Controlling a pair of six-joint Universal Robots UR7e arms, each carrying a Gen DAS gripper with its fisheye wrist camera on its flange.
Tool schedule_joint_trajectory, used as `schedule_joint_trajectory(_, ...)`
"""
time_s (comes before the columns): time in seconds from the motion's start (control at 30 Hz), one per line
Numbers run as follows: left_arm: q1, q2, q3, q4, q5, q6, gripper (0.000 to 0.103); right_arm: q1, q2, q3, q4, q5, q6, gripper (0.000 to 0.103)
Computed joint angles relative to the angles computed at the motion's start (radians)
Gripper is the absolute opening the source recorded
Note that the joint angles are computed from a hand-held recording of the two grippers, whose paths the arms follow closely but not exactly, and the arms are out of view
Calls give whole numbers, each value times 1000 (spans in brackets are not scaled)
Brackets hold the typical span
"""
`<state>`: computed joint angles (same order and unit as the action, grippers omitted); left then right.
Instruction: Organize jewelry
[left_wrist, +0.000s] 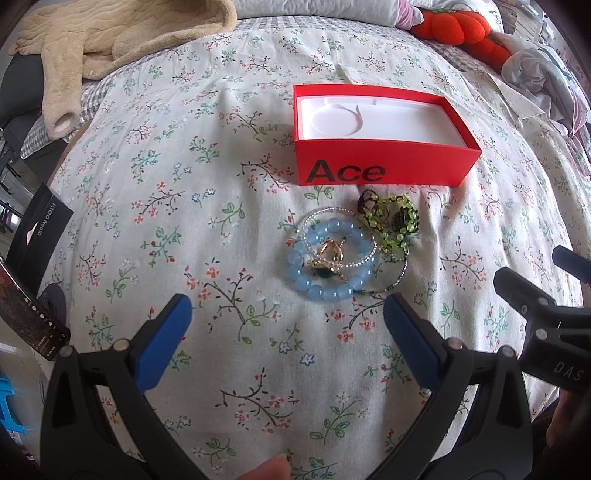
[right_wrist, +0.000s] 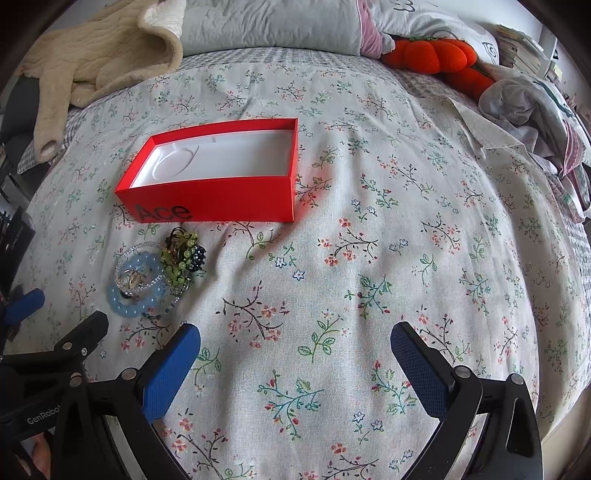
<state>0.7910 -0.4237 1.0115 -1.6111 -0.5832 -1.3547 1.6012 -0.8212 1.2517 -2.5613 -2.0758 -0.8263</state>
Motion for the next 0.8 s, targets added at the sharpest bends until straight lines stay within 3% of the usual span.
schedule_joint_trajectory(0.6,5,-5,3,-17,-21,18,103,4,4,-4,-8,-5,4,103)
schedule_joint_trajectory(0.8,20,-21,25,-115,-75,148,103,12,25,-40,-16,-33,-13,103)
